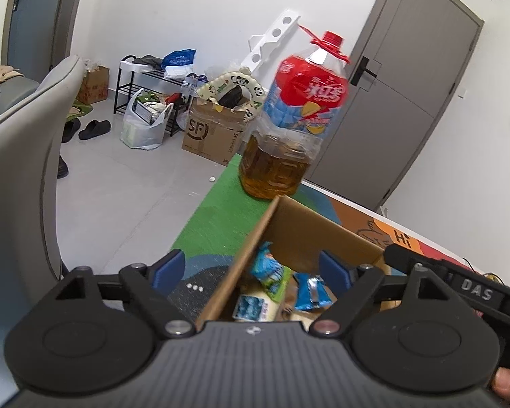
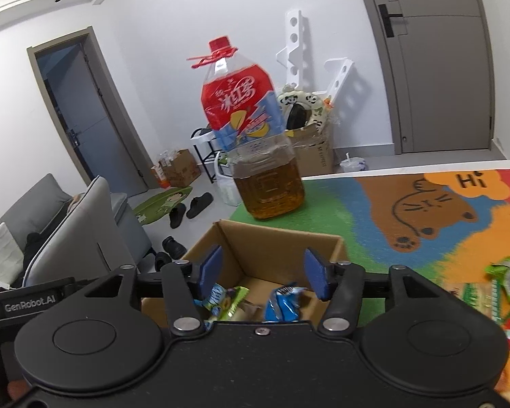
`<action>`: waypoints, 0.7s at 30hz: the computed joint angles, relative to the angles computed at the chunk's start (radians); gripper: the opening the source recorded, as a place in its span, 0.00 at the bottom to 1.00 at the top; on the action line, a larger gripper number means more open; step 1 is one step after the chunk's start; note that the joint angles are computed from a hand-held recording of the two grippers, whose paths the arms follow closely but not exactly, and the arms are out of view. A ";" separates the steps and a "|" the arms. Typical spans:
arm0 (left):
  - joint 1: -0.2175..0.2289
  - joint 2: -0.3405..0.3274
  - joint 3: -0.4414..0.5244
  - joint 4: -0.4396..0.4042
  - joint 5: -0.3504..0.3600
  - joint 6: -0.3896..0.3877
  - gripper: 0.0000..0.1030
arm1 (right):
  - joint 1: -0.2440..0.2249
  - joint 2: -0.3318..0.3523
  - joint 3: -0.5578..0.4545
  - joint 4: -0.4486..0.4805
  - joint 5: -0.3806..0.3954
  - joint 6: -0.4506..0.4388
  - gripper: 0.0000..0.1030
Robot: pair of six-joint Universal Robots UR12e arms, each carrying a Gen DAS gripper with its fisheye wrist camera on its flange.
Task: Organize snacks
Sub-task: 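Move both open tools back over the remaining snack pile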
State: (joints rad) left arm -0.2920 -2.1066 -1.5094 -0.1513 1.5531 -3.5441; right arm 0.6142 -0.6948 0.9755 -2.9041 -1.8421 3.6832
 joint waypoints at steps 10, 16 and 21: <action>-0.035 0.023 -0.036 0.035 0.002 0.027 0.92 | 0.007 -0.102 0.174 -0.063 -0.084 0.028 0.67; -0.060 0.034 -0.058 0.051 -0.006 0.032 0.93 | 0.009 -0.155 0.274 -0.112 -0.124 0.054 0.76; -0.081 0.040 -0.070 0.063 -0.017 0.051 0.93 | 0.010 -0.195 0.357 -0.156 -0.162 0.078 0.76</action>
State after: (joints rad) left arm -0.3728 -2.0668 -1.5790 -0.0887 1.5360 -3.4932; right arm 0.6240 -0.8898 1.3330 -3.0596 -2.0037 3.7611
